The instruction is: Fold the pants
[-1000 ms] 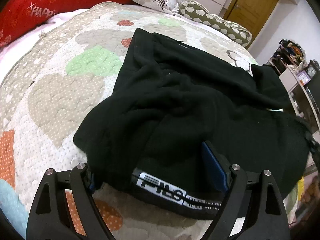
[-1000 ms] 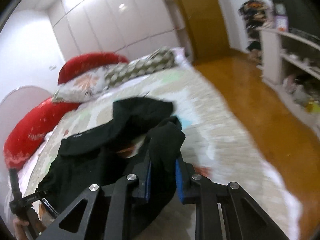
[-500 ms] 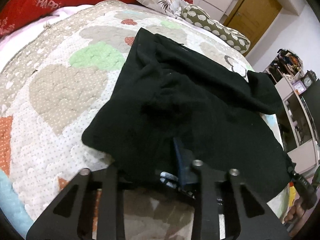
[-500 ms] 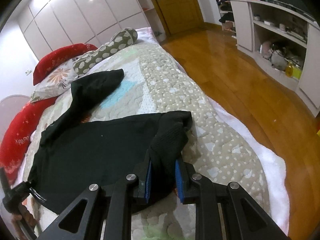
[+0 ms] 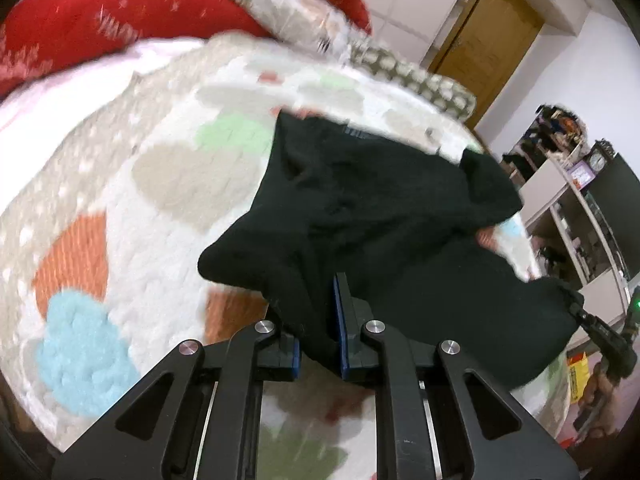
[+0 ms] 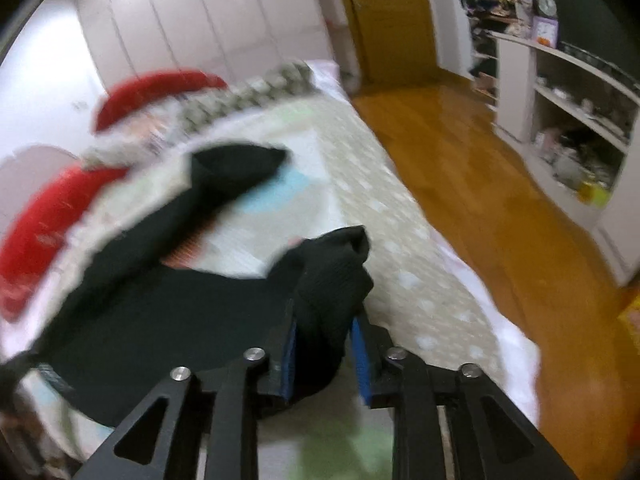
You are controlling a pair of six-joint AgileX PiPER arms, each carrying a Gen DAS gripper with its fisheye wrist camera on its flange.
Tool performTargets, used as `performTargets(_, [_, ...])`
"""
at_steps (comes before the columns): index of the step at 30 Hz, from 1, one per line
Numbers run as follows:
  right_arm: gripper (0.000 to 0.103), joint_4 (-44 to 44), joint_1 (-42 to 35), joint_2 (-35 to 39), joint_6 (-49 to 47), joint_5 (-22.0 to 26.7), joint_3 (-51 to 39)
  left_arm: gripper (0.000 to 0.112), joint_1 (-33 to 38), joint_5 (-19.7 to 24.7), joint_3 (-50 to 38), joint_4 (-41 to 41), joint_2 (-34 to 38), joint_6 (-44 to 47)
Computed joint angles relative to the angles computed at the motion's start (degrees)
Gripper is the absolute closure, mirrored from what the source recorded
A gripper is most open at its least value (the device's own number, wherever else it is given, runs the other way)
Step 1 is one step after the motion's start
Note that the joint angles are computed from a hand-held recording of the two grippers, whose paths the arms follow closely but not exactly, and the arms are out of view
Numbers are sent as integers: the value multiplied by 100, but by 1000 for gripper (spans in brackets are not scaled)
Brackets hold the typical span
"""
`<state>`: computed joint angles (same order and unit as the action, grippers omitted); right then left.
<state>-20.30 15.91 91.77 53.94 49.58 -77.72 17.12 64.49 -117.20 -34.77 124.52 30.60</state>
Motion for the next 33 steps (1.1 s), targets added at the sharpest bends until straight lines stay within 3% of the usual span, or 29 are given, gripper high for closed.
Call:
performTargets(2, [71, -86, -69, 16, 169, 268, 86, 100, -45, -137, 219, 222, 2, -66])
performTargets(4, [68, -180, -123, -199, 339, 208, 319, 100, -107, -307, 473, 336, -82, -58])
performTargets(7, [66, -1121, 150, -250, 807, 1062, 150, 100, -224, -662, 750, 435, -280, 6])
performTargets(11, [66, -707, -1, -674, 327, 331, 364, 99, -276, -659, 672, 553, -285, -25])
performTargets(13, [65, -303, 50, -477, -126, 161, 158, 98, -275, -631, 622, 617, -259, -92])
performTargets(15, [65, 236, 73, -243, -581, -341, 115, 96, -243, -624, 654, 630, -278, -136])
performTargets(17, [62, 657, 98, -1, -885, -590, 122, 88, -209, -636, 739, 719, -353, -155])
performTargets(19, [60, 1172, 107, 466, -1332, -445, -110, 75, -147, -748, 902, 773, -512, -134])
performTargets(20, [60, 1148, 183, 697, -1398, -198, -318, 66, -128, -819, 969, 836, -598, -177])
performTargets(23, [57, 840, 334, 736, -1337, -66, -502, 51, 61, -893, 1069, 664, -865, -108])
performTargets(29, [56, 1052, 295, 877, -1515, -123, -916, 49, -11, -853, 907, 375, -1017, 128])
performTargets(33, [56, 1327, 366, 1154, -1777, -112, -1271, 49, -348, -709, 666, 529, -723, 16])
